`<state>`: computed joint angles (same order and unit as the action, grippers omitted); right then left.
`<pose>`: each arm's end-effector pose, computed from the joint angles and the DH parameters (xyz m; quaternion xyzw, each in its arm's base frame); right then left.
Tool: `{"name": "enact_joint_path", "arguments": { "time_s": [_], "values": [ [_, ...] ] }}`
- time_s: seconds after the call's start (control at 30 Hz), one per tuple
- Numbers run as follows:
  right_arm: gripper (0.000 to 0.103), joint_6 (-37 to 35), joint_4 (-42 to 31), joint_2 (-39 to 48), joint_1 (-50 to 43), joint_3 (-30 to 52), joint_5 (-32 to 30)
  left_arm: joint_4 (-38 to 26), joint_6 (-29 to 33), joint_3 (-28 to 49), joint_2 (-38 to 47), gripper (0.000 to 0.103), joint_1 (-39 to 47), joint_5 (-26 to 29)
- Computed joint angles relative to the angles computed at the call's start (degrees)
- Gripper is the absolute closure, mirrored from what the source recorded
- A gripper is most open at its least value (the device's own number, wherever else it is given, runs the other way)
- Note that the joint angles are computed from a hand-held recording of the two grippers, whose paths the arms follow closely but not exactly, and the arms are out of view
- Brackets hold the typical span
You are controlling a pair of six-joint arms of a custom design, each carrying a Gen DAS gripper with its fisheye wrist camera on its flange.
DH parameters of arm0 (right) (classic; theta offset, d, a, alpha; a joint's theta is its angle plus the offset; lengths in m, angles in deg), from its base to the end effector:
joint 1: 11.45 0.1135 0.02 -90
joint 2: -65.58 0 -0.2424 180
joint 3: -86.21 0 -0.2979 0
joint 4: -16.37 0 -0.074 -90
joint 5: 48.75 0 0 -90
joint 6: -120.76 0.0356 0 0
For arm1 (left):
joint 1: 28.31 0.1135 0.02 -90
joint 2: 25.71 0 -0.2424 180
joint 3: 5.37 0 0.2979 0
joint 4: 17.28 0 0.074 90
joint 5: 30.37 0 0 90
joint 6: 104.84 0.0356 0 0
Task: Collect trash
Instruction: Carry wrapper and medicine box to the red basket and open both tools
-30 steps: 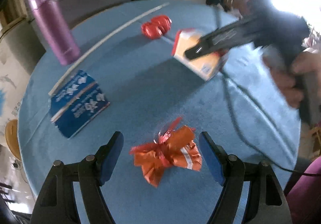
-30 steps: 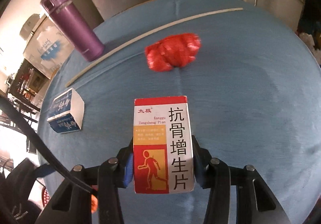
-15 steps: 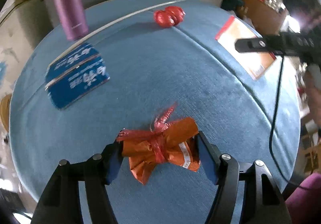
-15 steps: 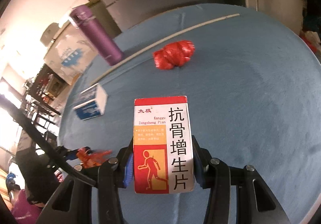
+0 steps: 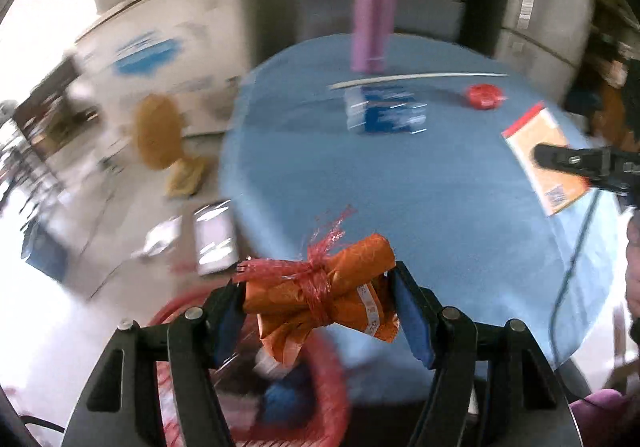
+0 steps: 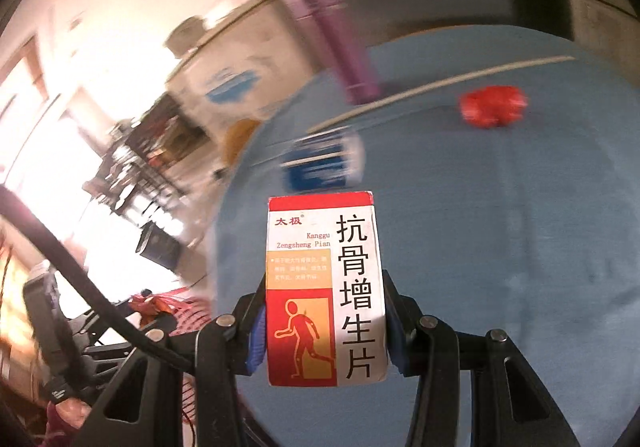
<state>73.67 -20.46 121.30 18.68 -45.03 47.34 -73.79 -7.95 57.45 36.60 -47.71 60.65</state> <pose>0.2252 0.1263 0.2020 0.1229 0.9105 0.1939 0.3440 0.2512 -0.0891 0.2399 0.2200 0.9306 -0.0403 0.2897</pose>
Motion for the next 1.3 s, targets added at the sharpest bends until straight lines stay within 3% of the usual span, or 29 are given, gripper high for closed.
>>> {"name": "enact_joint_path", "arguments": {
  "time_s": [0.1,0.37,0.6,0.93,1.1,1.3],
  "values": [
    [0.053,0.5,4.7,7.9,6.4,4.8,0.2,-1.0,0.4,-3.4,-5.0,0.034,3.8,-5.2],
    [0.053,-0.4,7.8,27.0,16.8,19.3,-0.8,-3.2,4.3,-8.0,-13.7,0.034,16.5,-3.5],
    [0.053,0.3,9.1,37.3,20.1,27.2,-3.6,-2.3,6.6,-8.9,-13.8,0.034,21.0,-1.9],
    [0.05,1.9,12.3,46.8,20.5,33.9,-7.4,-1.9,9.1,-9.7,-12.4,0.033,25.7,1.4],
    [0.044,5.4,15.2,48.7,18.9,33.9,-11.8,-2.2,10.1,-8.8,-10.4,0.033,26.4,3.5],
    [0.044,6.6,17.0,46.8,18.3,30.7,-10.4,-2.7,10.5,-8.8,-10.0,0.033,25.1,4.0]
  ]
}}
